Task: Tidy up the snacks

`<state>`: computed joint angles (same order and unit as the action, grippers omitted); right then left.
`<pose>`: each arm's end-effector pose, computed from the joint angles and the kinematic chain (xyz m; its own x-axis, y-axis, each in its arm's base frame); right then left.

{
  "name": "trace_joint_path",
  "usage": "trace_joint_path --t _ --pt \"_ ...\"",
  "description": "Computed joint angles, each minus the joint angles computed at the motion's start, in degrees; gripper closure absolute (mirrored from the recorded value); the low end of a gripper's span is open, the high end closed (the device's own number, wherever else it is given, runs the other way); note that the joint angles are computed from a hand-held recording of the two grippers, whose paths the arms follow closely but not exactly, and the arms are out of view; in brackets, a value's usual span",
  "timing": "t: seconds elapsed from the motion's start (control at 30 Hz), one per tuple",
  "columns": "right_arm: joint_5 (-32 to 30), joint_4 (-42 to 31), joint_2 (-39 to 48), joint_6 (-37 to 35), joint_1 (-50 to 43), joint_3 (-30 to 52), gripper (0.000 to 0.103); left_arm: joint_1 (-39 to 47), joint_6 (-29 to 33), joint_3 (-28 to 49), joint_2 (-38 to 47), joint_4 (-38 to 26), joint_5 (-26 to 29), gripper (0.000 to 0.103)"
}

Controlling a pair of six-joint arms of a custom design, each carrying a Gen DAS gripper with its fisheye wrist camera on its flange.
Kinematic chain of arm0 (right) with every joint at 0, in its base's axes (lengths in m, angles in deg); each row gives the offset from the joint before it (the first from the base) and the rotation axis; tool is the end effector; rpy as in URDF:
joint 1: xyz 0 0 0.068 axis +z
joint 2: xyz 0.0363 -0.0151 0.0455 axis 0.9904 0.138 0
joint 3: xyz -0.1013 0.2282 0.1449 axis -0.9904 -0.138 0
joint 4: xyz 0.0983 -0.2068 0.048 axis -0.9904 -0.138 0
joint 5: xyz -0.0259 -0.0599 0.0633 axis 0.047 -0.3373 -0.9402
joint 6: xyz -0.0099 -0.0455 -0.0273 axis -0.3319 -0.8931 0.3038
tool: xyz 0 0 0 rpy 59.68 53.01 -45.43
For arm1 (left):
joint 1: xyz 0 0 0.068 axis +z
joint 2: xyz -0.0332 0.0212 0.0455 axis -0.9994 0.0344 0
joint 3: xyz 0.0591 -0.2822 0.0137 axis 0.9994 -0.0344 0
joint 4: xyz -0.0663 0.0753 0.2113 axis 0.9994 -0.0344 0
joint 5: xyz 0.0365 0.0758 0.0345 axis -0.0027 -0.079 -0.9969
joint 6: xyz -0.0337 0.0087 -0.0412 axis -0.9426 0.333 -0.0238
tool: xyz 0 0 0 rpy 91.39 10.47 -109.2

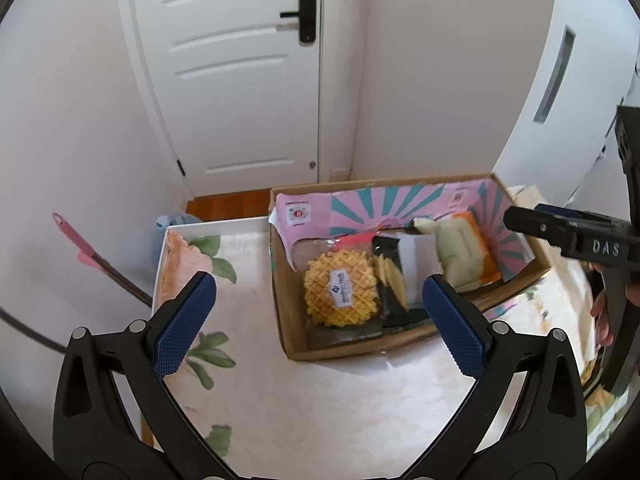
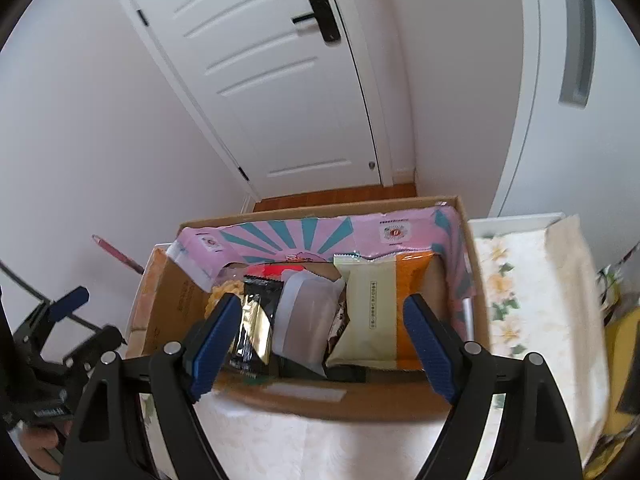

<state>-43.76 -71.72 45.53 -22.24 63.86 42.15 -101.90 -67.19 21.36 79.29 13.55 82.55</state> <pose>0.2291 -0.0645 0.3326 -0.7760 0.2815 -0.5645 0.1618 0.9538 0.2533 0.2616 -0.0709 0.3593 -0.6761 0.3083 -0.6691 0.4464 0.8940 -0.0391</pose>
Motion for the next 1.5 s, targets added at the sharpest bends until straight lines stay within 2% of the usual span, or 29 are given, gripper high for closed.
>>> trace_joint_path --t 0.27,0.43,0.53,0.6,0.67,0.73,0.8,0.97,1.5 --pt "0.9 -10.6 -11.3 -6.9 -4.0 6.3 0.024 -3.6 -5.1 4.1 -8.2 -4.9 -2.7 0.000" --pt "0.9 -18.0 -16.3 -9.2 -8.0 14.1 0.024 -7.4 -8.5 7.6 -13.9 -6.8 -7.0 0.000" --pt "-0.8 -20.8 -17.9 -11.0 -11.7 17.1 0.023 -10.8 -10.9 8.2 -17.3 -7.2 -11.6 0.000" --pt "-2.0 -22.1 -19.2 -12.5 -14.5 18.5 0.003 -12.6 -12.2 8.3 -19.0 -7.5 -14.3 0.000" --pt "-3.4 -22.4 -20.5 -13.3 -16.8 19.0 0.001 -14.4 -13.5 7.9 -20.4 -7.8 -16.8 0.000" --pt "-3.8 -23.2 -21.5 -13.7 -18.5 19.5 0.001 -14.6 -14.1 7.9 -21.4 -8.2 -16.9 0.000" --pt "-3.5 -23.1 -22.5 -13.5 -19.2 19.3 0.001 -14.8 -14.3 7.8 -22.3 -8.3 -16.8 0.000" --pt "-2.3 -22.3 -24.4 -13.3 -19.3 18.6 0.001 -19.0 -14.9 8.1 -23.3 -9.0 -21.3 0.000" --pt "-4.2 -21.5 -25.1 -13.0 -22.1 18.9 0.001 -21.4 -15.4 9.3 -22.5 -8.8 -23.4 0.000"
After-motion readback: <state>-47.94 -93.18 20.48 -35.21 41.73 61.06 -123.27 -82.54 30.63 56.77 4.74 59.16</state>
